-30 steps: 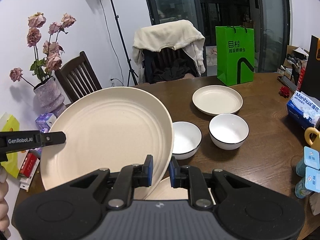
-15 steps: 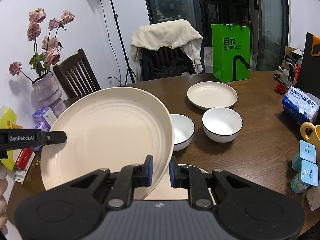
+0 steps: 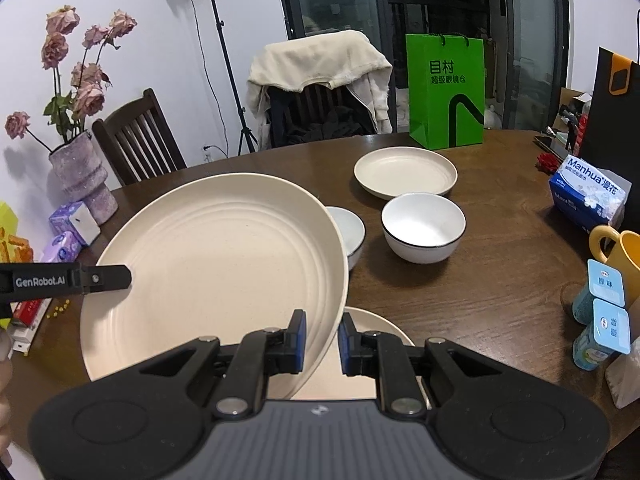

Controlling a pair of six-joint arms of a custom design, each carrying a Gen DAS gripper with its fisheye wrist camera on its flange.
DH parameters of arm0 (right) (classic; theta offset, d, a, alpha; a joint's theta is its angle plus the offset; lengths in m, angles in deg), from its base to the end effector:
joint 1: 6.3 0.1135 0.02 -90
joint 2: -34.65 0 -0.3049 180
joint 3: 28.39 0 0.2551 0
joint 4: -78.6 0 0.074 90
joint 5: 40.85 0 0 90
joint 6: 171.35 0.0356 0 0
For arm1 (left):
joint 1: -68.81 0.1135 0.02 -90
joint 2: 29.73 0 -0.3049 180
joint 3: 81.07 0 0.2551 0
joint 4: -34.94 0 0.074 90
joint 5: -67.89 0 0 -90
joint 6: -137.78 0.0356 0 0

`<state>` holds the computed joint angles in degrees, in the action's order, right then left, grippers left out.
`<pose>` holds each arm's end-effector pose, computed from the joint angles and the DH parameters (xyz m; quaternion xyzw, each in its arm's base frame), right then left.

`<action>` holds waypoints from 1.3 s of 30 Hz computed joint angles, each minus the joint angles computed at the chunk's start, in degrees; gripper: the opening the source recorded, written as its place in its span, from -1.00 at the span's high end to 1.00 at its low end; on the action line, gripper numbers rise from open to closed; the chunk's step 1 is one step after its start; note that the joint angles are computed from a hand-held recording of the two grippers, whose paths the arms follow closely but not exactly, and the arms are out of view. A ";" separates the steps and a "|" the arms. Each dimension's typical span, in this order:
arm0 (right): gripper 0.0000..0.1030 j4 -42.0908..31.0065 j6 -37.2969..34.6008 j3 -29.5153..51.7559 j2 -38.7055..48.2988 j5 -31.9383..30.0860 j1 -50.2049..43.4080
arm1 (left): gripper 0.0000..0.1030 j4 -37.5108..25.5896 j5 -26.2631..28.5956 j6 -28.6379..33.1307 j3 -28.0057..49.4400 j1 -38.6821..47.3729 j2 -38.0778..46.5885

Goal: Organize plates and bowls
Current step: 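Carry the held cream plate with both grippers toward the placed plate, then lower the cream plate onto the placed cream plate and open both grippers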

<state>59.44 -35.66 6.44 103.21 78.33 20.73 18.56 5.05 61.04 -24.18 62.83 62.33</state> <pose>0.1719 0.0682 0.1718 0.2278 0.8923 -0.0097 0.3896 0.3018 -0.0480 0.1885 0.2296 0.8920 -0.2009 0.3335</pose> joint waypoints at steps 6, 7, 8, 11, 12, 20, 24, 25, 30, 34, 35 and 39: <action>0.69 2.48 0.90 -2.12 1.87 -0.20 0.66 | 0.67 1.28 -0.32 1.01 -1.70 0.30 1.31; 0.69 2.75 1.02 -2.28 2.25 -0.32 0.74 | 0.67 1.31 -0.33 1.20 -1.80 0.40 1.53; 0.69 2.96 1.26 -2.45 2.62 -0.34 0.95 | 0.67 1.32 -0.37 1.40 -1.85 0.45 1.80; 0.69 3.99 1.38 -2.99 3.77 -0.87 0.85 | 0.67 1.60 -0.77 1.91 -2.34 0.31 2.53; 0.69 4.13 1.58 -3.16 4.02 -0.96 0.97 | 0.67 1.62 -0.87 2.08 -2.41 0.27 2.75; 0.69 7.16 2.30 -5.12 6.82 -1.60 0.99 | 0.67 2.56 -2.57 2.46 -3.34 -1.51 4.84; 0.69 9.36 2.30 -6.74 8.27 -2.52 0.26 | 0.67 3.66 -3.43 2.86 -3.99 -2.67 6.18; 0.69 9.82 2.26 -7.06 8.59 -2.63 0.05 | 0.67 3.94 -3.72 2.94 -4.09 -3.06 6.58; 0.69 10.96 2.31 -7.95 10.16 -2.87 -0.81 | 0.67 4.60 -4.86 3.32 -4.04 -4.92 8.48; 0.69 12.26 1.93 -8.73 11.51 -3.65 -2.16 | 0.67 4.87 -5.37 3.77 -3.60 -5.90 10.13; 0.69 12.48 1.95 -8.78 11.93 -3.77 -2.34 | 0.67 4.98 -5.51 3.79 -3.44 -6.19 10.67; 0.69 14.38 1.63 -9.67 13.64 -4.51 -3.43 | 0.67 5.97 -6.11 3.82 -3.25 -7.30 12.44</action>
